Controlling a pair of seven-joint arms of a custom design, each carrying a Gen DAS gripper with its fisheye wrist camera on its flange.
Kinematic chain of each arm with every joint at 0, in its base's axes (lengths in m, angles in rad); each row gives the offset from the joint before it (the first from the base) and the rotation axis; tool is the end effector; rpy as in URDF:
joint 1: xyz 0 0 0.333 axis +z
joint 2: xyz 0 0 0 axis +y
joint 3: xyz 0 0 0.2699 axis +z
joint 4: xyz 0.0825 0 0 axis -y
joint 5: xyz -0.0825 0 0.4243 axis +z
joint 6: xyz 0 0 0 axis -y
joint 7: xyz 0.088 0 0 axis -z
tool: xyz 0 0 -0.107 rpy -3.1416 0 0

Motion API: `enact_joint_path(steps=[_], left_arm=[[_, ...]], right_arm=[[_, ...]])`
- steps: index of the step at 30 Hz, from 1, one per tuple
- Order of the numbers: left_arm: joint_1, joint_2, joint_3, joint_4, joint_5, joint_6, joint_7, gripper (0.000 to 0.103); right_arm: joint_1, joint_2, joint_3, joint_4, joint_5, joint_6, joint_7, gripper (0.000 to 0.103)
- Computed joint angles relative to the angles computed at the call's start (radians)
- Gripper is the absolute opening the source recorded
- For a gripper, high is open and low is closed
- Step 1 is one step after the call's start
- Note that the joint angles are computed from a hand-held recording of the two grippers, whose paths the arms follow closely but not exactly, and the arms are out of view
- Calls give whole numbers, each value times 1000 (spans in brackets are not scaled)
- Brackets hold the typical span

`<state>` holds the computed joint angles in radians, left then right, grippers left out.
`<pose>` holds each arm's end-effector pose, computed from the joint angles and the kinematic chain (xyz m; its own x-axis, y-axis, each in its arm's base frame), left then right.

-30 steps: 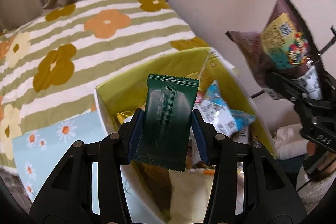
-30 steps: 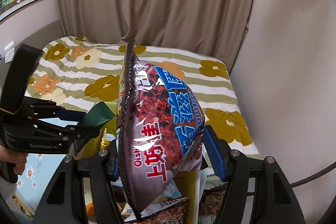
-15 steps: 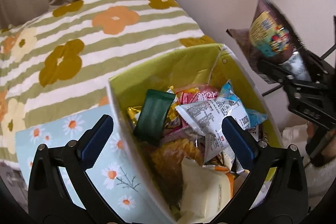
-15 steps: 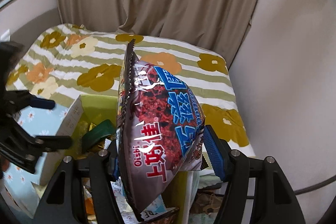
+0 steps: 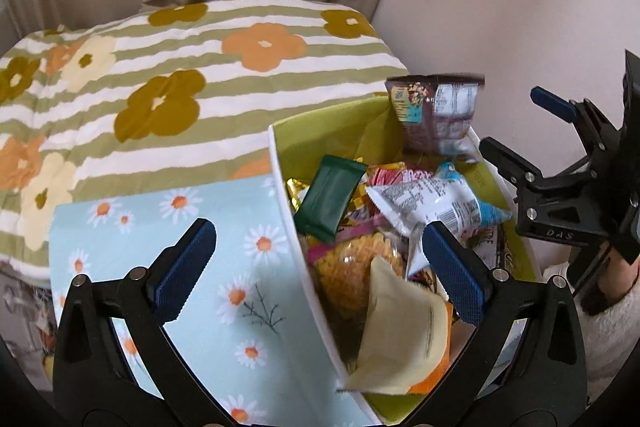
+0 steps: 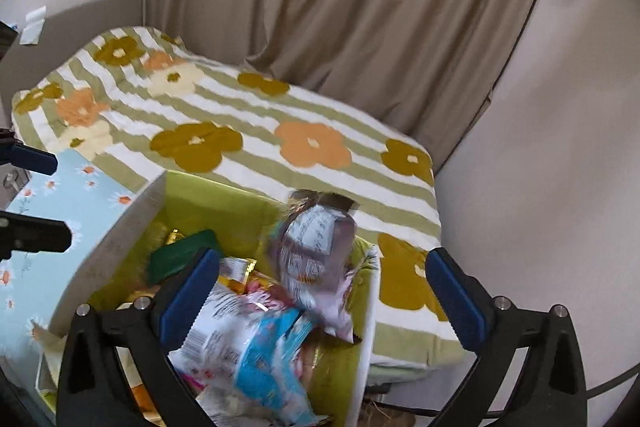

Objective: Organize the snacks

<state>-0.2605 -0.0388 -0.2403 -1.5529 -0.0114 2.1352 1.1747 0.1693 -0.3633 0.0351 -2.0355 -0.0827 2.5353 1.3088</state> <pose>0.5467 -0.3033 0.6758 -0.1677 -0.9595 0.2262 -0.8445 0.0215 -0.5352 0.5381 0.1153 0.6508 0.3618 -0.8869 0.2872 -0.5461 -0.4513 -0.7057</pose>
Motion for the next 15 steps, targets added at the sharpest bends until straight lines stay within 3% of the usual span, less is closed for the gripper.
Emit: enact_joint_path(steps=[8,15], left_arm=[[-6,-158,-17,-166,46,21,-94,102],[-7,-319,-35,-270,86,38,-125,102]], right_arm=[[22,-116,-21,-100,73,6,-15,102],[15,-288,-2,-184,108,8,79,102]])
